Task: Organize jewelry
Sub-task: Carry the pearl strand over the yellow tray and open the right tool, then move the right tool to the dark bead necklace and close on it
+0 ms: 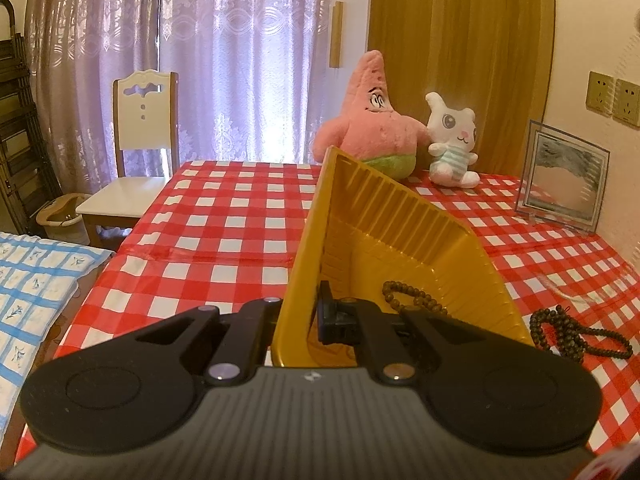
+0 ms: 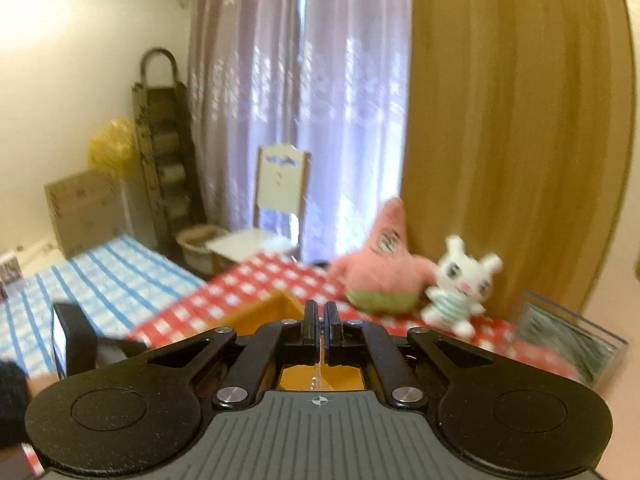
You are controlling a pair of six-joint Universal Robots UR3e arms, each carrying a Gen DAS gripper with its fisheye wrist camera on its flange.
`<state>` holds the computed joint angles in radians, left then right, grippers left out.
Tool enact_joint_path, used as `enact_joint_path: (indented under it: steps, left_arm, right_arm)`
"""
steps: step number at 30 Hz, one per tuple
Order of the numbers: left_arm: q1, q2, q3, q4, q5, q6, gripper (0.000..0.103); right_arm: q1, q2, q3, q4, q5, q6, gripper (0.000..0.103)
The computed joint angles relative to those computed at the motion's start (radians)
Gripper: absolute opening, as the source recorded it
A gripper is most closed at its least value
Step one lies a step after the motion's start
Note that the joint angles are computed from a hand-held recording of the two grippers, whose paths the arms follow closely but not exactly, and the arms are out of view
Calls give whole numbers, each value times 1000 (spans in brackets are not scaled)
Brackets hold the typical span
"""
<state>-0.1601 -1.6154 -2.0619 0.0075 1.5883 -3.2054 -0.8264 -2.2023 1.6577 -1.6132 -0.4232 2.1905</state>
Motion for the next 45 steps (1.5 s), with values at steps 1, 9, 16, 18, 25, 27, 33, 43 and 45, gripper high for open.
enact_joint_path:
  steps: [1,9,16,18,25,27,33,43,45]
  left_arm:
    - [0,0,0,0,0,0,6]
    - [-15,-11,22,-11,8,-7,5]
    - [-15,-9,19,-7,7,-13,5]
    - [-11,-4,13,-4,1,-13,5]
    - [-8,0,10,-6,-3,-11,5]
    - [-9,0,11,-6,-1,-11,5]
    - [-7,5,9,-11,-2,-13,5]
    - [-4,6,3,-6,-4,-17,5]
    - [-6,5,5,-9,0,-14,5]
  right_arm:
    - [73,42,35,-185,-30,134,2]
    - [453,357,118,-932,-220,658,2]
    - [573,505,159,-923,-359,658,2]
    - [586,534,185,-917,-387,654,2]
    - [618,559,245,-920,-448,642,2]
    - [605,547,252,-917,-394,633,2]
    - [616,497,254,-771,-431,548,11]
    - [279,72,502,-458,-362,297,50]
    - [179,-16,526,-350,-360,222,50]
